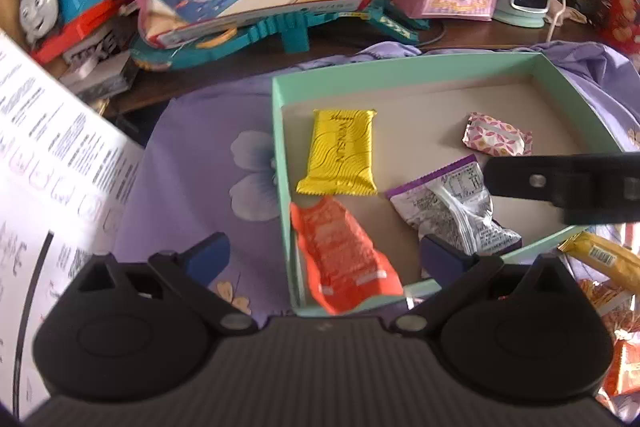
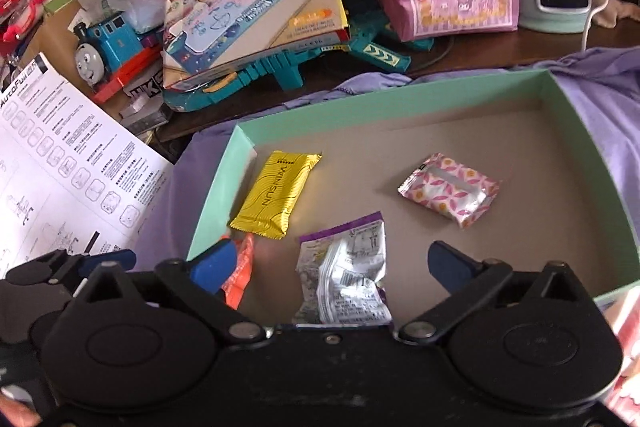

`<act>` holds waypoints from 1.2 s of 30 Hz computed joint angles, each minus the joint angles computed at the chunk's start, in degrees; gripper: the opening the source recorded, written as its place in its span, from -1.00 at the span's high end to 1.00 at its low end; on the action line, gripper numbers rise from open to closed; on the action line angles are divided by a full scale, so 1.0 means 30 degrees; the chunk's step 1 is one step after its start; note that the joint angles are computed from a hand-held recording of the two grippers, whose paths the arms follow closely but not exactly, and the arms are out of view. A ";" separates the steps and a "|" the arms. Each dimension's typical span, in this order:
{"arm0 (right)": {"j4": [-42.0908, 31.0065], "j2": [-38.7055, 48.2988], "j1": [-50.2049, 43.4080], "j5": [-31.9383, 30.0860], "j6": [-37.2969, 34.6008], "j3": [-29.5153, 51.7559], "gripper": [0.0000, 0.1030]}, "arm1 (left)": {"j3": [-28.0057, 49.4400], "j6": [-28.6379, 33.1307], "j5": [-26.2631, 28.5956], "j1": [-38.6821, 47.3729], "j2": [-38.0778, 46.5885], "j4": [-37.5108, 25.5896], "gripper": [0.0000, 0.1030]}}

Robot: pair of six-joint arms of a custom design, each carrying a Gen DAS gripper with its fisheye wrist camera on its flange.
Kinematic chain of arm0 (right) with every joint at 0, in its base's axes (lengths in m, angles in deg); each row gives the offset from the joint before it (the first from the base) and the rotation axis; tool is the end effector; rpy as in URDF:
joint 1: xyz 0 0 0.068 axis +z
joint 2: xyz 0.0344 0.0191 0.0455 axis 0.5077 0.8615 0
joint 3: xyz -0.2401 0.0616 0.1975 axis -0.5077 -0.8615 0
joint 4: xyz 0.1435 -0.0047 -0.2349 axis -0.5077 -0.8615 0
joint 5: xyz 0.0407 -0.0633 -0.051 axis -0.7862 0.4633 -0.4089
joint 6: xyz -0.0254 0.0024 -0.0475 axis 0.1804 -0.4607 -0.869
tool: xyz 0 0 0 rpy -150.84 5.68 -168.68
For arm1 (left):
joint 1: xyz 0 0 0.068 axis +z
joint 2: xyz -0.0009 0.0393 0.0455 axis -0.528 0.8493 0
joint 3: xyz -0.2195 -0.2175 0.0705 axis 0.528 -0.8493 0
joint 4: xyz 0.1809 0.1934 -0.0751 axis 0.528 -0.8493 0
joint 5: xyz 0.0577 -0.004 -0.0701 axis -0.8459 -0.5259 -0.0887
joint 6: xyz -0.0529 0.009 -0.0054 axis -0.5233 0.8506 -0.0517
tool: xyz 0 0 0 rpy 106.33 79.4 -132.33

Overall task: Organize snacks
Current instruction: 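Lower orange wrapper into box with left tool while right tool drops silver packet, then open both tools and withdraw them from the box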

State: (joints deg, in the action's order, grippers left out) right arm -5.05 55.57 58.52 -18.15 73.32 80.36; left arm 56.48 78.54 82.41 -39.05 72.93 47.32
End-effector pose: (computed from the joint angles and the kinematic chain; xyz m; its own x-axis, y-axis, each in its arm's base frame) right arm 0.2974 0.1585 0.1821 -0.7865 0.1331 -0.6031 -0.1037 0.9342 0.3415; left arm 0.2853 -0.0331 0.1891 -0.7961 0.1672 -0.5816 0.1310 0.9859 0.1041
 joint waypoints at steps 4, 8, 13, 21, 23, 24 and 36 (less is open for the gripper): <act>-0.0626 -0.1313 0.0067 0.0230 0.0238 -0.0739 -1.00 | -0.0467 -0.0369 0.0119 0.0077 -0.0910 -0.0526 -1.00; -0.1183 -0.2586 0.0262 0.0422 0.0685 -0.1496 -1.00 | -0.0979 -0.0572 -0.0126 -0.0224 -0.2102 -0.1190 -1.00; -0.1897 -0.4323 0.0833 0.1133 0.0900 -0.2357 -1.00 | -0.1600 -0.0769 -0.0326 -0.0222 -0.3946 -0.1981 -1.00; -0.2291 -0.6006 0.1731 0.1552 0.1807 -0.4142 -1.00 | -0.3755 -0.0557 0.0438 0.0966 -0.6122 -0.3025 -1.00; -0.2293 -0.6407 0.2064 0.1780 0.2052 -0.4689 -1.00 | -0.4248 -0.0504 0.0568 0.1152 -0.6595 -0.3221 -1.00; -0.2160 -0.6577 0.2260 0.1979 0.2124 -0.4957 -1.00 | -0.4475 -0.0476 0.0666 0.1245 -0.6773 -0.3247 -1.00; -0.2487 -0.7456 0.4090 0.3044 0.3015 -0.6529 -1.00 | -0.6600 -0.0572 0.1271 0.0831 -0.7874 -0.3185 -1.00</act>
State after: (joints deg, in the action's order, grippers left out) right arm -12.51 33.21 70.79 -9.02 82.36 60.77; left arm 36.68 76.83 86.23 -36.55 49.31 37.77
